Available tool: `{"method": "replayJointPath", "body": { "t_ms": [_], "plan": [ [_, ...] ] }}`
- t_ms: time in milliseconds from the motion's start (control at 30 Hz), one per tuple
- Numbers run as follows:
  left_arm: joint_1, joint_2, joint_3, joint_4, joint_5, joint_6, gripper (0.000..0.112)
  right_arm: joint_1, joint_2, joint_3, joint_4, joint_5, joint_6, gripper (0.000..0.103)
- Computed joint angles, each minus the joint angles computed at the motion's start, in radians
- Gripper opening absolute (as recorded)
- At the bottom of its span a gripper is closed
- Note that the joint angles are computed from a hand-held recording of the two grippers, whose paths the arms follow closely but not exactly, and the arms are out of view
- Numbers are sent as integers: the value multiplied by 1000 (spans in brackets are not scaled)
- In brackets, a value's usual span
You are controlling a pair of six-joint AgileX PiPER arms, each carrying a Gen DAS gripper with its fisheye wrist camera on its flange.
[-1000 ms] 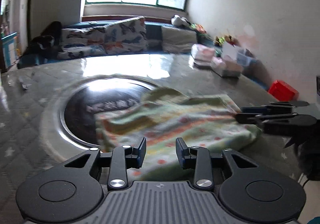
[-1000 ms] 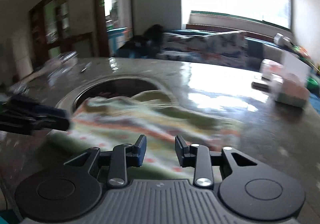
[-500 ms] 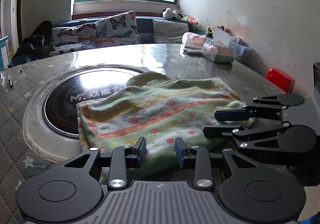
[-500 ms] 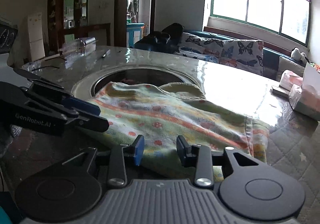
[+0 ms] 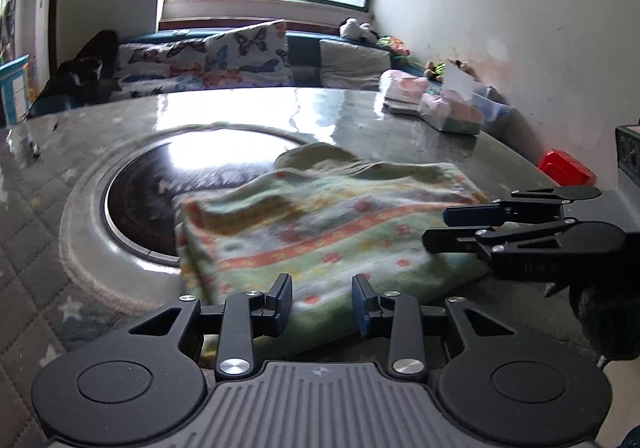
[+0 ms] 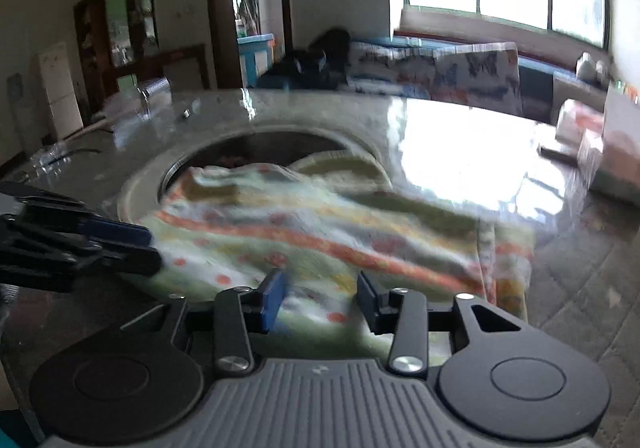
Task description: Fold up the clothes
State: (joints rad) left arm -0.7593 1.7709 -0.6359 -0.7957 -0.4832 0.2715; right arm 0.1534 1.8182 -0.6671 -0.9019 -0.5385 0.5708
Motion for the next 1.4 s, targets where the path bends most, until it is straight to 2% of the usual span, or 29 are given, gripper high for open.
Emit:
{"method": "replayJointPath", "body": {
  "t_ms": [233,367,500,667,800,900,1167,1300,1400],
  "plan": [
    [11,-16,22,43,-7,-47,36,-17,26,-114,-109,39,158,42],
    [24,-15,24,76,2,-76,37,4,104,-252,-152,122,247,42],
    [33,-17,27,100,7,-97,39,11,198,-385,-317,192,460,42],
    [38,-33,33,89,15,-85,39,39,177,-389,-312,202,448,42],
    [45,-40,36,88,17,-81,39,96,169,-417,-462,183,544,42],
    [44,-39,43,85,13,-88,39,155,210,-478,-587,190,646,42],
    [52,-48,76,135,-5,-148,39,265,299,-613,-766,298,840,42],
    [64,-66,87,135,-7,-166,39,250,261,-577,-667,277,739,42],
    [80,-80,95,107,-6,-160,39,234,193,-499,-541,245,587,42]
  ]
}}
